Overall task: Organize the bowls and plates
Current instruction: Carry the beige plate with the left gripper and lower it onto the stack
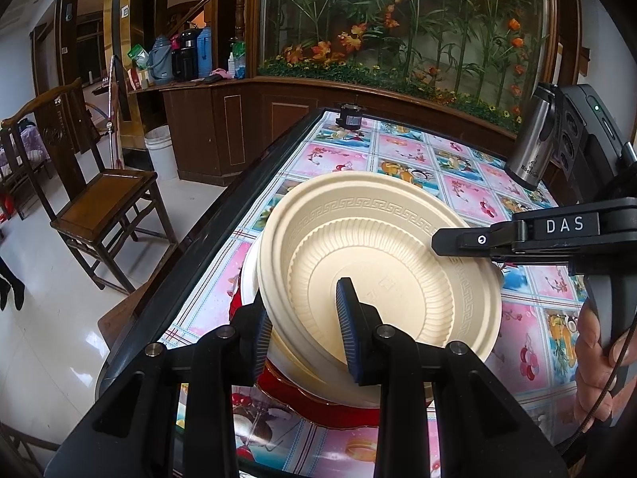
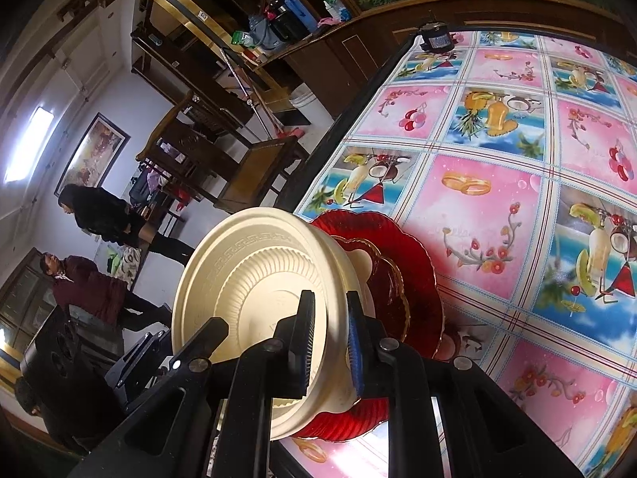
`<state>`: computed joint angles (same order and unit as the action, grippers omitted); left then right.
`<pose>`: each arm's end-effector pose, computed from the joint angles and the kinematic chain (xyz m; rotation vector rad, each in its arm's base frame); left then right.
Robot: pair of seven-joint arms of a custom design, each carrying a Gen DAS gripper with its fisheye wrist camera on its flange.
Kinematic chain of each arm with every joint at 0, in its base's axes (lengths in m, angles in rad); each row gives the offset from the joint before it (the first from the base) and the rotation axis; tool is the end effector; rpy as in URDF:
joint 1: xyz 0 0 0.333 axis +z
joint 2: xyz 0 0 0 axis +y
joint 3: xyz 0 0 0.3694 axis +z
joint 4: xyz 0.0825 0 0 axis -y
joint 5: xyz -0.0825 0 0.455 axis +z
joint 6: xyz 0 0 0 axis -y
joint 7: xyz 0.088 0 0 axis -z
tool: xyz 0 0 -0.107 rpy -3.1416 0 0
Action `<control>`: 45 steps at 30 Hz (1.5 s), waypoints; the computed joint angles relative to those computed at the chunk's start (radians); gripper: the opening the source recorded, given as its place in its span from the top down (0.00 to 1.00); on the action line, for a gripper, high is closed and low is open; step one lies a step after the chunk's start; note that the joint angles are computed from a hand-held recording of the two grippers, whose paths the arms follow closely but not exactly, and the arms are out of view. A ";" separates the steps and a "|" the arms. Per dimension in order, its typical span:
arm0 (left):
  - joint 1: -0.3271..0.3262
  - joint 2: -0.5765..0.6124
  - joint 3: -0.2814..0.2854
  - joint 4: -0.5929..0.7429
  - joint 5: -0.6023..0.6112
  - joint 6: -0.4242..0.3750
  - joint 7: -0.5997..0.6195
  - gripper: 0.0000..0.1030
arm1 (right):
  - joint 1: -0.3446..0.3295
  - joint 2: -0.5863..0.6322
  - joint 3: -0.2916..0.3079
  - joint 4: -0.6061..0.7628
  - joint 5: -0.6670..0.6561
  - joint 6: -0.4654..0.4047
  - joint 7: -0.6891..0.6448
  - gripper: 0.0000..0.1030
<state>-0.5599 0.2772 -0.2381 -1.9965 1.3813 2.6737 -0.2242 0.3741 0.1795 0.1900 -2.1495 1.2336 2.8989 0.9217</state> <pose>0.4644 -0.5079 0.3585 -1.6389 1.8806 -0.9046 0.5710 0.2913 0.3573 -1.7267 1.6237 0.1083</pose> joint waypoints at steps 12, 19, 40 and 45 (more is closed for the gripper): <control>0.000 -0.002 0.001 -0.005 0.010 0.000 -0.012 0.73 | 0.015 -0.003 0.002 -0.008 -0.054 0.044 0.036 0.84; 0.003 -0.007 0.001 -0.012 0.019 0.005 -0.025 0.73 | 0.019 -0.004 0.005 -0.013 -0.082 0.055 0.054 0.83; 0.009 -0.027 -0.007 -0.031 0.039 0.001 -0.061 0.56 | 0.025 -0.024 0.010 -0.034 -0.091 0.069 0.053 0.71; 0.010 -0.041 -0.012 -0.041 0.058 -0.007 -0.082 0.53 | 0.026 -0.034 0.008 -0.043 -0.079 0.070 0.042 0.70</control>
